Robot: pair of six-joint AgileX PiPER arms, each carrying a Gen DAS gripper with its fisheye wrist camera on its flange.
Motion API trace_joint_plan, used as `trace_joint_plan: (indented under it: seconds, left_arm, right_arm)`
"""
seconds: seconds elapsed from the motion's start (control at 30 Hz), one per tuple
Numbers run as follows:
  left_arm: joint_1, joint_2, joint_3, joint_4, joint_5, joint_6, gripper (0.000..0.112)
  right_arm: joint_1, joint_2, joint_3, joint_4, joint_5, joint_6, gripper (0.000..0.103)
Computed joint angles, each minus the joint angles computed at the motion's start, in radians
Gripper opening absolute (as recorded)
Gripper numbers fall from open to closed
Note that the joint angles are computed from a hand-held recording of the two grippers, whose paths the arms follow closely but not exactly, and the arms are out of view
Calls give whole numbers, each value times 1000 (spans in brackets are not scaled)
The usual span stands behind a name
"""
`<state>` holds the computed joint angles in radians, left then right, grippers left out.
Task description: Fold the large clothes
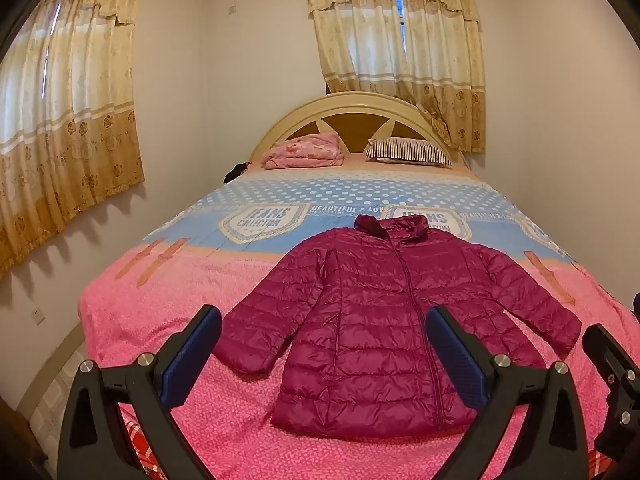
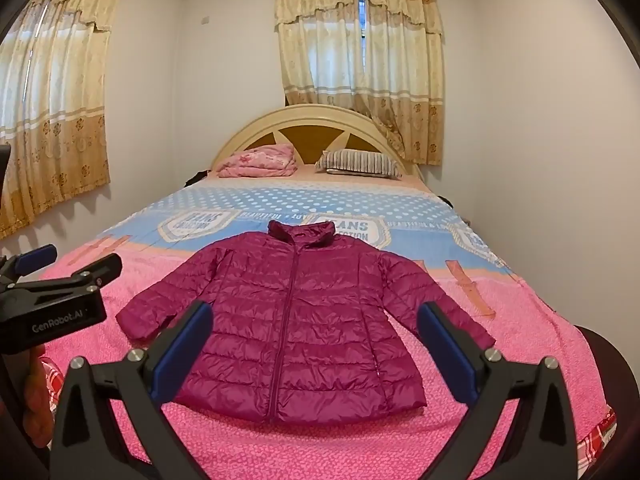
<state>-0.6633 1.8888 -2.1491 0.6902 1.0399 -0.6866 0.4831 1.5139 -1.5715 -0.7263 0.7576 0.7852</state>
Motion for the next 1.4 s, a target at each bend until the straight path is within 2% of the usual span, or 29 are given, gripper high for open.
trace_joint_plan:
  seconds: [1.4]
  left_arm:
    - [24, -9, 31, -28, -21, 6, 102]
  right_arm:
    - [18, 13, 15, -32, -12, 41, 103]
